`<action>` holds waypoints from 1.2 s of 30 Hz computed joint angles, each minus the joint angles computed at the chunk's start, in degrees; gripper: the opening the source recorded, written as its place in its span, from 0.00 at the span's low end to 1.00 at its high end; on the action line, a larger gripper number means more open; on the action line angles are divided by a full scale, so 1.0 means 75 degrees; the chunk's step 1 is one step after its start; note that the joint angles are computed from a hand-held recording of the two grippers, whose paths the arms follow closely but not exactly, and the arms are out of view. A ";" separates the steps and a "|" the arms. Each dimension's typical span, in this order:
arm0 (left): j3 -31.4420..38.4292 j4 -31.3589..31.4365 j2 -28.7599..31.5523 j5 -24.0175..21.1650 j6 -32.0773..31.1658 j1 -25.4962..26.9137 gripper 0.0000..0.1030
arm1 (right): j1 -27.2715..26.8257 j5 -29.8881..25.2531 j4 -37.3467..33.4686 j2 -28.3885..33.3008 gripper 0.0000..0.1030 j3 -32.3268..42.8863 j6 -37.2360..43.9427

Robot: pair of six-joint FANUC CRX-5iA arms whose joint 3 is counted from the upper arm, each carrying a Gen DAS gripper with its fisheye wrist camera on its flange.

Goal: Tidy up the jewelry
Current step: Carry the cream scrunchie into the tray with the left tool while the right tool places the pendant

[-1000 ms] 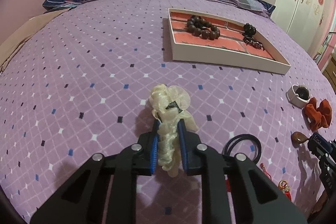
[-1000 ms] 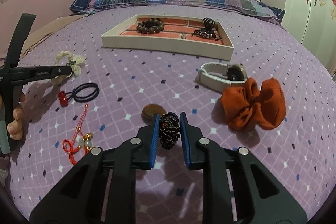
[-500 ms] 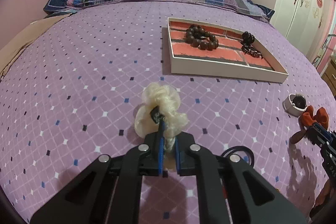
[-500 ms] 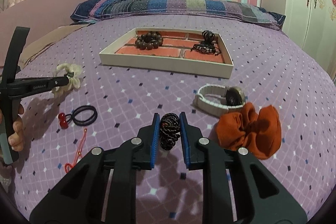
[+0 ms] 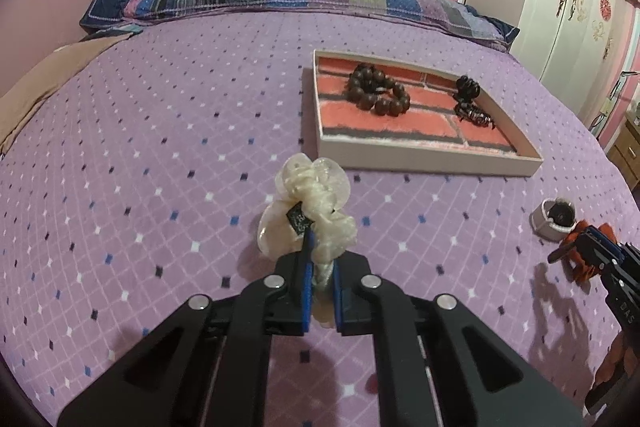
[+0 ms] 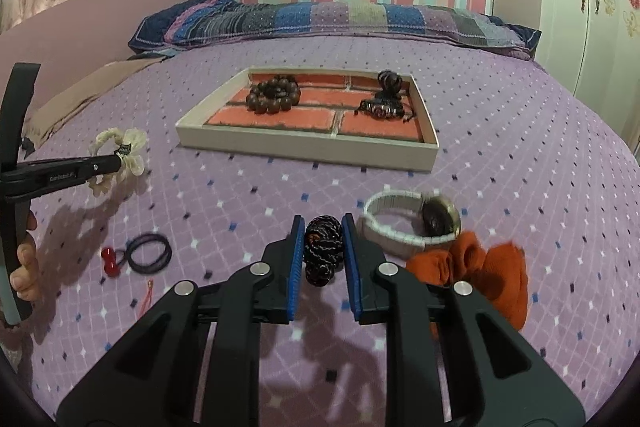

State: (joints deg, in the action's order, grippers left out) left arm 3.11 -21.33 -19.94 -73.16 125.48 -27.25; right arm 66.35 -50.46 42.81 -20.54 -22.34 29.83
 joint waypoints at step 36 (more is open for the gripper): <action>0.2379 0.1078 0.3193 0.0651 -0.1255 0.1252 0.08 | -0.2653 0.0536 -0.0987 0.3921 0.19 0.4121 0.1680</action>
